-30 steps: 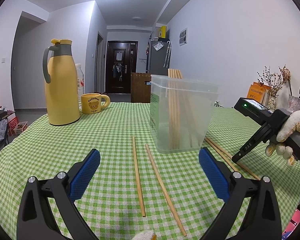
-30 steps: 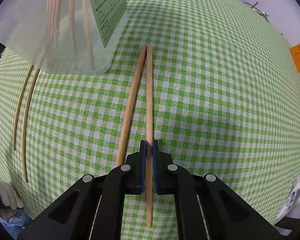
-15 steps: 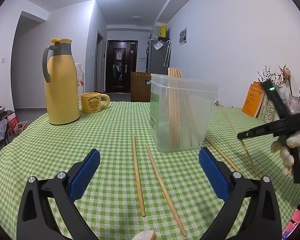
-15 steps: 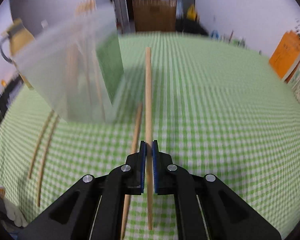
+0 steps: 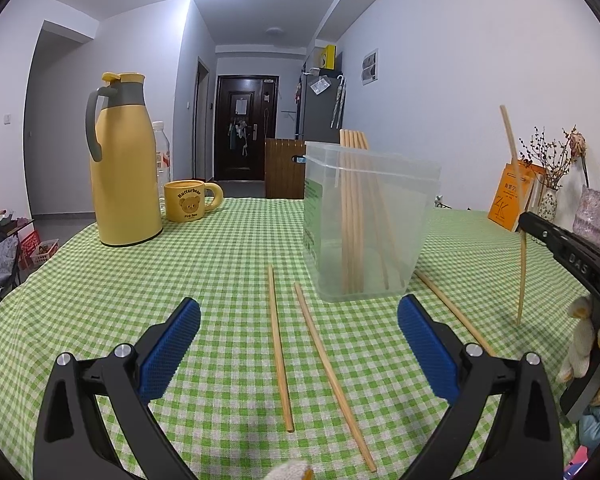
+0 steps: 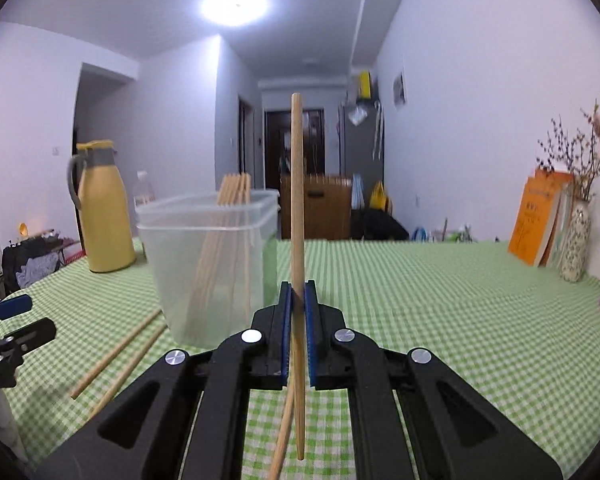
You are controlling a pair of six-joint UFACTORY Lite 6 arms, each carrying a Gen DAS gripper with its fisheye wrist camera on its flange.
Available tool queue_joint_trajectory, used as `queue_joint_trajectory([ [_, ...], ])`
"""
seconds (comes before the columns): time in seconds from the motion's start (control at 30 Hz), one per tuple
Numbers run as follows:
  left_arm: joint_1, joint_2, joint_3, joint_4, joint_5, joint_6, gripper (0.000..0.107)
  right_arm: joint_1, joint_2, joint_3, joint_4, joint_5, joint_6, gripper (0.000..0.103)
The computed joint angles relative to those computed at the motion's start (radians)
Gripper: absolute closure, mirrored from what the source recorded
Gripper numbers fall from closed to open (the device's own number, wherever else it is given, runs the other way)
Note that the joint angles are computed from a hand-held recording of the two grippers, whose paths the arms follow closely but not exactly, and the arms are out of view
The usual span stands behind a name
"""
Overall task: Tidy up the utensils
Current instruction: 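Lift the grasped chopstick upright off the table with the right gripper, then lower the left gripper onto a wooden chopstick while the right gripper holds its chopstick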
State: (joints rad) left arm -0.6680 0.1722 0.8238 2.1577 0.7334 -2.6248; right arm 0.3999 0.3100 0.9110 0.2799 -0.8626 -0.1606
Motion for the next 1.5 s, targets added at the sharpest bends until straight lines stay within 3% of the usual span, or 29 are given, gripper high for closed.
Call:
queue_joint_trajectory([
  [0.8, 0.002, 0.021, 0.029, -0.052, -0.012, 0.046, 0.011, -0.003, 0.061, 0.04, -0.046, -0.036, 0.059, 0.096],
  [1.07, -0.022, 0.017, 0.023, -0.102, 0.032, 0.079, 0.011, -0.006, 0.051, 0.027, -0.055, -0.048, 0.07, 0.096],
  [1.27, -0.034, 0.01, 0.068, -0.205, 0.001, 0.207, 0.011, -0.009, 0.046, 0.019, -0.07, -0.057, 0.086, 0.096],
  [1.5, 0.045, 0.012, 0.207, -0.474, -0.193, 0.547, 0.011, -0.016, 0.036, 0.003, -0.092, -0.072, 0.109, 0.096],
])
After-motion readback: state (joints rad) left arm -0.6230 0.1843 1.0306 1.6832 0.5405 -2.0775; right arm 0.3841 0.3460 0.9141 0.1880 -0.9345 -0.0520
